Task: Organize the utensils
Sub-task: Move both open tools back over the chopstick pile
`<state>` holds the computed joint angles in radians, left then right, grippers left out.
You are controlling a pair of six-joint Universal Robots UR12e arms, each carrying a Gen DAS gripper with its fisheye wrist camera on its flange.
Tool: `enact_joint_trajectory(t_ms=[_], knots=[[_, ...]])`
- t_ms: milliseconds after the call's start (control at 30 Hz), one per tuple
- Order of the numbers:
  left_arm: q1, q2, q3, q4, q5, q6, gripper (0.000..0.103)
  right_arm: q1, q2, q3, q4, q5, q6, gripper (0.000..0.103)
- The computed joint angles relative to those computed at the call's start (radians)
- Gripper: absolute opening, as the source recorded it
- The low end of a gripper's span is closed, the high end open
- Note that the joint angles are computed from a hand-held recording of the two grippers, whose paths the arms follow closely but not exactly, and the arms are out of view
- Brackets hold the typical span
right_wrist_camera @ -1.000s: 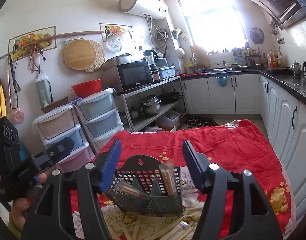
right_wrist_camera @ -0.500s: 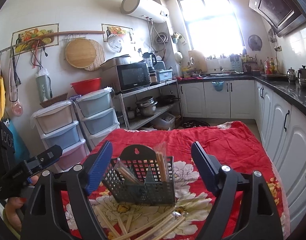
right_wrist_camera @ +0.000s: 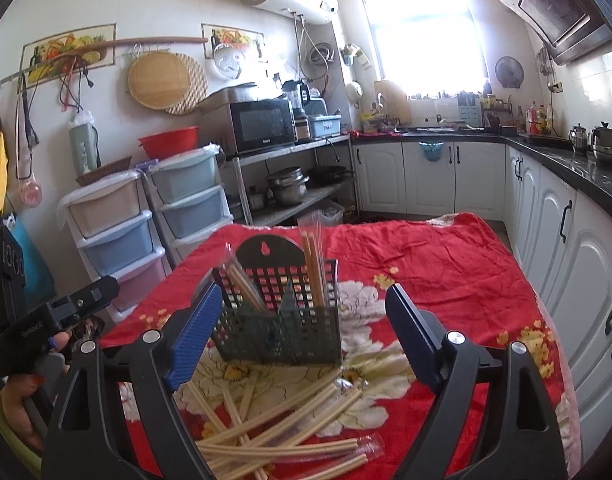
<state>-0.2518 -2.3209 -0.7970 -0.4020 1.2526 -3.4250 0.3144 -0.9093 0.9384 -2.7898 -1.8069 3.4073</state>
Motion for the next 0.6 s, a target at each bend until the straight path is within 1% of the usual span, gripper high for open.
enact_joint_trajectory(t_ms=[100,200,600], knots=[[0.003,0.006,-0.015,-0.011,-0.01,0.002,0.092,0.002,-0.006,0.016,0.008,0.002,-0.002,0.081],[0.003,0.011,-0.03,-0.019,-0.006,0.004,0.092,0.002,-0.008,0.026,0.018,0.001,0.004,0.082],[0.011,0.027,-0.069,-0.062,-0.014,-0.02,0.092,0.0,-0.026,0.071,0.075,0.013,0.015,0.082]])
